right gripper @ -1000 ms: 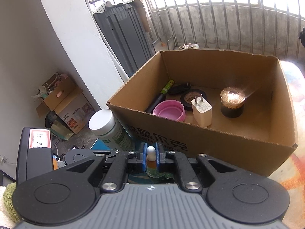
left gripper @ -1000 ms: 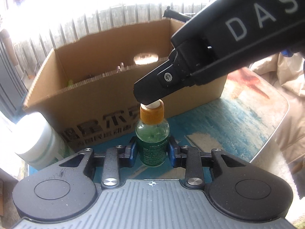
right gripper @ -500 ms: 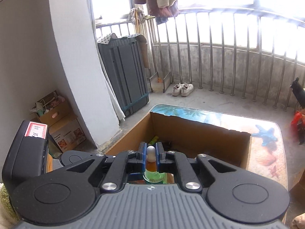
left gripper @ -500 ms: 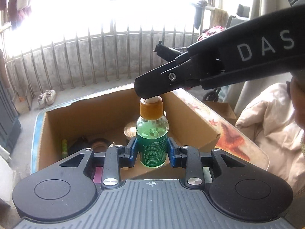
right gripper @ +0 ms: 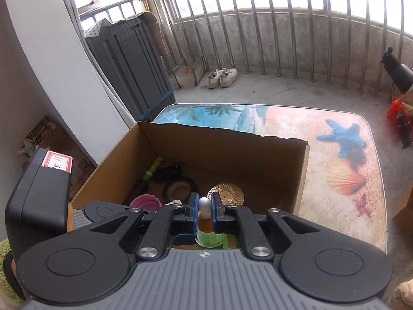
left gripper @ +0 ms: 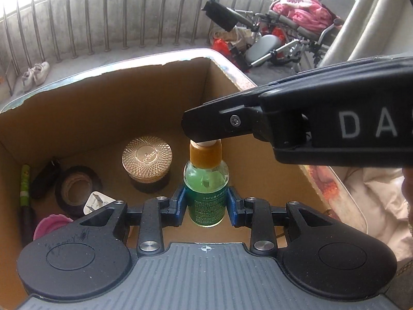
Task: Organize rigid objects
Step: 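Carry the dropper bottle into the box and open the right gripper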
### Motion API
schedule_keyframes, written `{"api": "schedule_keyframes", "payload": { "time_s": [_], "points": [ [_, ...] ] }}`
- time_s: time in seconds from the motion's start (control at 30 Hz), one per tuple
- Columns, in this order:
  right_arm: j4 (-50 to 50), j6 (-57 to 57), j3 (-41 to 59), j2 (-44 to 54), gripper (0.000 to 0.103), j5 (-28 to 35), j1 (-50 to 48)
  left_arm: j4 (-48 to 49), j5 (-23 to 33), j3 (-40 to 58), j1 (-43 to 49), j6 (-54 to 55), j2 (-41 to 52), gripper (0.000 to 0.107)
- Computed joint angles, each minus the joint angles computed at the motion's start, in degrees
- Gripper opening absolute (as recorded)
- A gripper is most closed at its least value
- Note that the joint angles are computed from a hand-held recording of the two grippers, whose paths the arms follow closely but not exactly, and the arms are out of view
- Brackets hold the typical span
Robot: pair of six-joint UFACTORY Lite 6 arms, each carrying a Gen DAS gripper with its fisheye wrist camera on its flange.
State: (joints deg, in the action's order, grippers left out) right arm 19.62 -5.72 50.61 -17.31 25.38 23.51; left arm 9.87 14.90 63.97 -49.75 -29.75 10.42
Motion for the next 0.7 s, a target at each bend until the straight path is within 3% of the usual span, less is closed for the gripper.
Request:
{"api": "schedule_keyframes", "payload": {
  "time_s": [0.13, 0.33, 0.43, 0.7],
  "points": [
    [0.66, -2.00, -0.15, 1.83, 0.010, -0.71, -1.02, -9.08, 0.33, 0.36, 1.29, 7.63, 0.74, 0.032],
    [-11.85, 8.65, -0.95, 3.93, 0.011, -2.25, 2.50, -15.89, 0.93, -1.24, 2.92, 13.32, -0.53, 0.033],
    [-14.52, 10.75, -1.95, 5.04, 0.011, -3.24, 3.14, -15.23, 0.76, -2.65, 2.99, 12.53, -1.71, 0.034],
    [-16.29, 13.84, -1.73, 4.40, 0.016, -2.04, 3.92, -8.66, -1.41, -6.87, 2.49, 6.10, -5.57, 0.049]
  ]
}}
